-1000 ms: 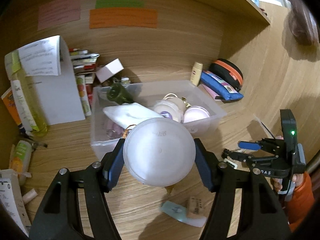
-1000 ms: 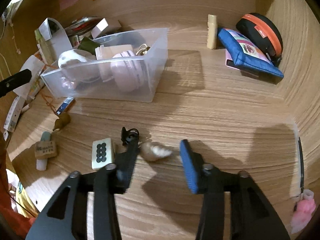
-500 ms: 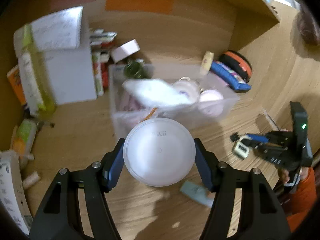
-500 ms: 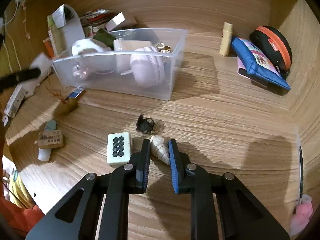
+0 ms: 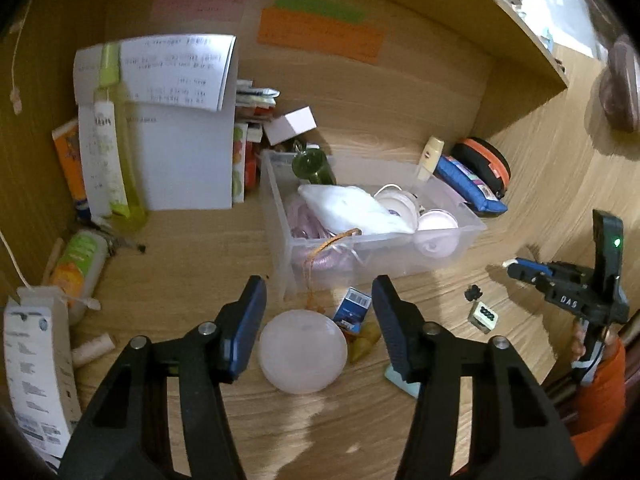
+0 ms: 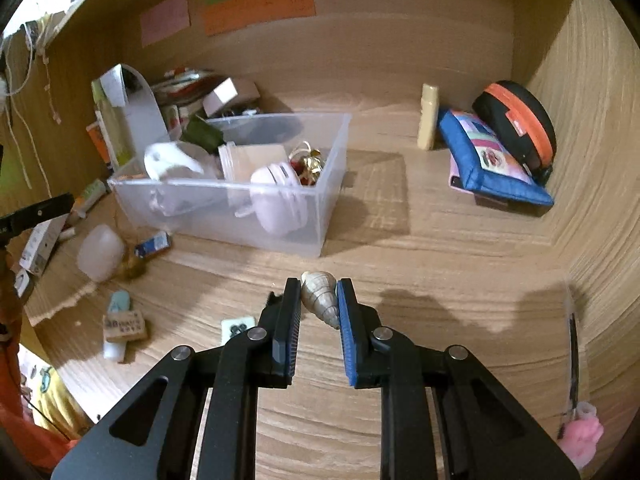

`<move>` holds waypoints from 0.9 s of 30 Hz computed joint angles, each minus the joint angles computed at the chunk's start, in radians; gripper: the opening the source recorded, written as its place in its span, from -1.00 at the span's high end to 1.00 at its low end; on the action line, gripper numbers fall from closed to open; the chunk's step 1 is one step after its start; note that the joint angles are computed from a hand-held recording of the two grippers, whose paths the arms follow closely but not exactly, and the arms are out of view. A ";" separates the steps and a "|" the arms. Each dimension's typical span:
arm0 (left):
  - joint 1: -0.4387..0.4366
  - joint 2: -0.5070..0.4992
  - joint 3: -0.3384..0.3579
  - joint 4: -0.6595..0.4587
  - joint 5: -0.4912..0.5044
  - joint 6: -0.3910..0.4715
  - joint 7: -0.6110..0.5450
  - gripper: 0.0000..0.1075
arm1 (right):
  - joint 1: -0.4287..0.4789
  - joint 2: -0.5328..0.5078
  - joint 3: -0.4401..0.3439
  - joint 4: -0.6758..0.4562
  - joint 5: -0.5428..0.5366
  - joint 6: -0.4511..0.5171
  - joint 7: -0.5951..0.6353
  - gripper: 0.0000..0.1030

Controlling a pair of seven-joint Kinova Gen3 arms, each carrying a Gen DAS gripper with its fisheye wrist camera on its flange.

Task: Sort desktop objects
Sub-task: 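Carry the jar and seashell over the clear box with both tools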

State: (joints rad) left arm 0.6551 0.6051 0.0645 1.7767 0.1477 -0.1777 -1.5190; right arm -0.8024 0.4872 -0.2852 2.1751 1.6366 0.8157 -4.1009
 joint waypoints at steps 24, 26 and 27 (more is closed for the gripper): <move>0.219 0.145 -0.267 -0.209 -0.152 0.331 0.237 -0.20 | -0.043 -0.013 0.005 0.007 -0.032 0.052 -0.001 0.68; 0.261 0.137 -0.317 -0.180 -0.174 0.295 0.281 -0.20 | -0.050 -0.016 0.006 0.003 -0.030 0.068 0.000 0.68; 0.260 0.128 -0.316 -0.166 -0.179 0.276 0.291 -0.20 | -0.050 -0.019 0.006 0.003 -0.024 0.069 0.000 0.68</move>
State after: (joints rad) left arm 0.9152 0.7331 -0.2516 1.6110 -0.0311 0.0980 -1.2284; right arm -0.8519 0.4680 -0.2789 2.1781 1.6121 0.8846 -4.1004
